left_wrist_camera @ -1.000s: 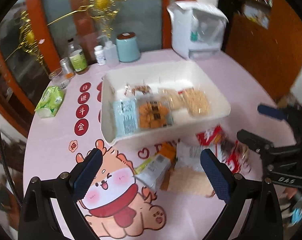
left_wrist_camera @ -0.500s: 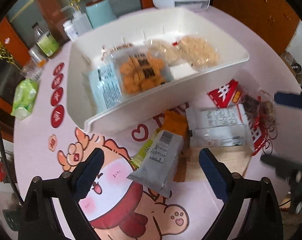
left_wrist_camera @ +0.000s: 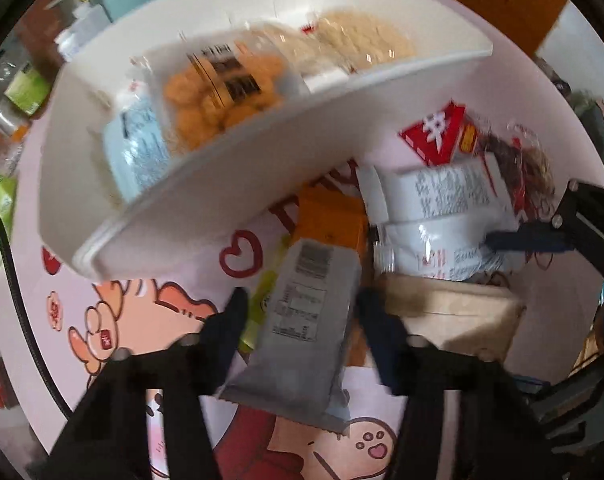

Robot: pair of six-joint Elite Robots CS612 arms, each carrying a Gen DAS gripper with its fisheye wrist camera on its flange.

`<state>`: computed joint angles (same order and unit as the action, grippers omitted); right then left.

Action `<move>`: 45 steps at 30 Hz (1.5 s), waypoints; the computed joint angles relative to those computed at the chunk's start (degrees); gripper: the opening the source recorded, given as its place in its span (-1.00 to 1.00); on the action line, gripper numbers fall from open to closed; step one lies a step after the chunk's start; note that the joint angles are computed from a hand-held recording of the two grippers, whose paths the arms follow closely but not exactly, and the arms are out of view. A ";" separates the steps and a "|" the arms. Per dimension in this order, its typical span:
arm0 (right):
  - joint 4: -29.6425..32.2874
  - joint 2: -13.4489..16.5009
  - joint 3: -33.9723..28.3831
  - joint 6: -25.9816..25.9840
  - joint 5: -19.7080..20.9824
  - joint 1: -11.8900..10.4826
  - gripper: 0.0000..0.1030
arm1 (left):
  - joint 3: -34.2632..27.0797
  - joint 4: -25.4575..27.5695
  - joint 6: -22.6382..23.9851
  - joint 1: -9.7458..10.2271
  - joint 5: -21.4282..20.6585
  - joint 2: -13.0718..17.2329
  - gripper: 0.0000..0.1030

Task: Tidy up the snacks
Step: 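Grasp the silver-orange snack bar with the left tool while the right grasps the beige paper bag, then carry the snack bar and beige paper bag over the tray with both tools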

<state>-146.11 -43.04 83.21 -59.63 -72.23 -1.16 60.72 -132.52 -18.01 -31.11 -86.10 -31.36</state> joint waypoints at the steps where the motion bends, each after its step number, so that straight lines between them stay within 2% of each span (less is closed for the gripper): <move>1: -0.23 -0.16 0.47 -1.22 -0.20 0.20 0.38 | 0.17 -0.65 0.32 0.03 -0.05 0.07 -0.04; 6: 0.81 -0.51 1.54 -3.92 -0.95 1.03 0.38 | 2.30 -3.85 1.68 0.10 -0.65 -0.67 -0.17; 8: 2.73 -0.40 1.36 -3.45 -1.41 1.30 0.38 | 4.15 -4.85 0.62 0.01 -0.07 -1.56 -0.21; 10: 3.96 -0.15 1.22 -1.96 -1.70 1.48 0.38 | 6.56 -5.65 -1.45 0.00 1.03 -2.70 -0.25; 14: 4.81 0.20 0.66 0.94 -1.31 1.61 0.38 | 11.64 -8.34 -7.66 0.40 -0.04 -5.10 -0.26; 16: 5.13 0.25 0.58 1.87 -1.10 1.75 0.38 | 14.26 -9.54 -10.37 0.17 0.90 -6.39 -0.26; 25: 6.07 -0.04 0.84 -1.52 -0.64 2.76 0.38 | 22.42 -14.24 -20.59 -1.17 0.30 -9.98 -0.26; 31: 6.22 0.09 0.69 -2.34 0.08 2.70 0.35 | 24.63 -15.78 -23.44 -1.98 -0.16 -10.78 -0.26; 32: 6.17 0.07 0.73 -2.17 0.05 2.70 0.27 | 24.57 -15.64 -23.81 -2.07 -0.07 -10.76 -0.26; 33: 6.27 -0.33 1.15 -2.25 0.44 2.43 0.09 | 24.69 -15.66 -24.21 -2.13 -0.05 -10.80 -0.26; 38: 8.78 -0.58 0.60 -1.68 0.05 2.41 0.06 | 25.38 -16.75 -26.09 -2.44 0.09 -11.30 -0.27; 45: 11.06 -2.76 0.85 0.28 5.59 0.33 0.06 | 26.40 -18.18 -27.26 -3.00 2.17 -13.27 -0.27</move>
